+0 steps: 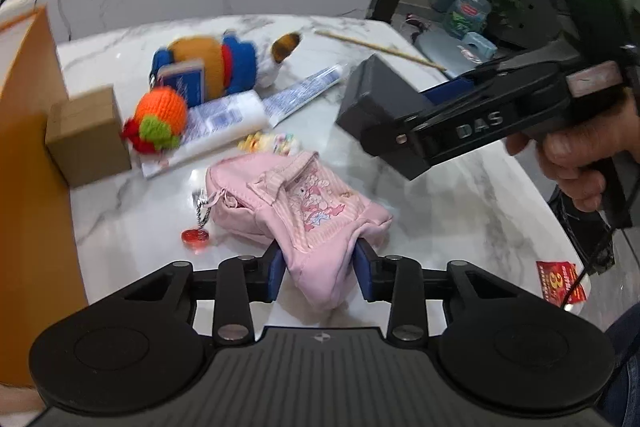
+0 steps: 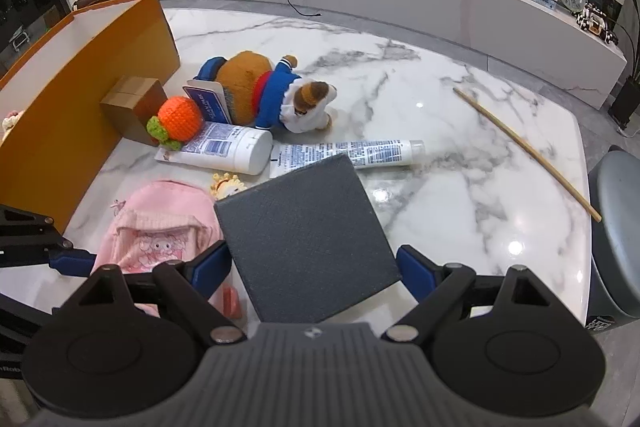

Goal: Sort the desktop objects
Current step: 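Grasp the pink backpack with the left tool while the right tool grasps the dark grey box, then lift and carry the pink backpack and grey box toward the storage box with both tools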

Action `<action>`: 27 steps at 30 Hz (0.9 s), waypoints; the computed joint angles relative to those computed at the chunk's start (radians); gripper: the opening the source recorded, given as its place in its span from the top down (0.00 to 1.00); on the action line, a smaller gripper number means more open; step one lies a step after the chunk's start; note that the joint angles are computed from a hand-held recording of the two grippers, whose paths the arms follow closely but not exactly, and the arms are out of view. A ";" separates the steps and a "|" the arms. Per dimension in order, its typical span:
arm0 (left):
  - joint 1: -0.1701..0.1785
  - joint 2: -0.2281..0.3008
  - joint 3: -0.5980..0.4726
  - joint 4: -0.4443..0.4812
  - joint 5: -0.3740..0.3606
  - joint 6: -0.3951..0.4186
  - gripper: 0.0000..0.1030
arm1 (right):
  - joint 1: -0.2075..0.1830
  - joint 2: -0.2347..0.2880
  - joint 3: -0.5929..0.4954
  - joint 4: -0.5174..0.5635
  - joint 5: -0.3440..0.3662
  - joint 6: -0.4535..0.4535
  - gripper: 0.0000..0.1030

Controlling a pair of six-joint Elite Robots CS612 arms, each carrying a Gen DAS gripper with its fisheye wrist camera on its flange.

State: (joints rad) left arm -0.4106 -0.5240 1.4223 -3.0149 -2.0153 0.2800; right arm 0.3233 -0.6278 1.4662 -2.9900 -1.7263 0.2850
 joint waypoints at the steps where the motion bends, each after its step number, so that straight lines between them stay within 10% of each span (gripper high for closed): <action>1: 0.001 -0.003 0.009 -0.026 -0.007 0.015 0.62 | 0.001 -0.001 0.000 0.000 -0.001 0.000 0.13; 27: 0.026 -0.039 0.049 -0.278 -0.053 0.020 0.63 | 0.029 -0.037 0.000 -0.082 -0.064 0.013 0.13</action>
State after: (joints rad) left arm -0.3841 -0.5631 1.4709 -3.2927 -2.0687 0.3000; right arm 0.3519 -0.6649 1.4659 -3.0716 -1.7902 0.2976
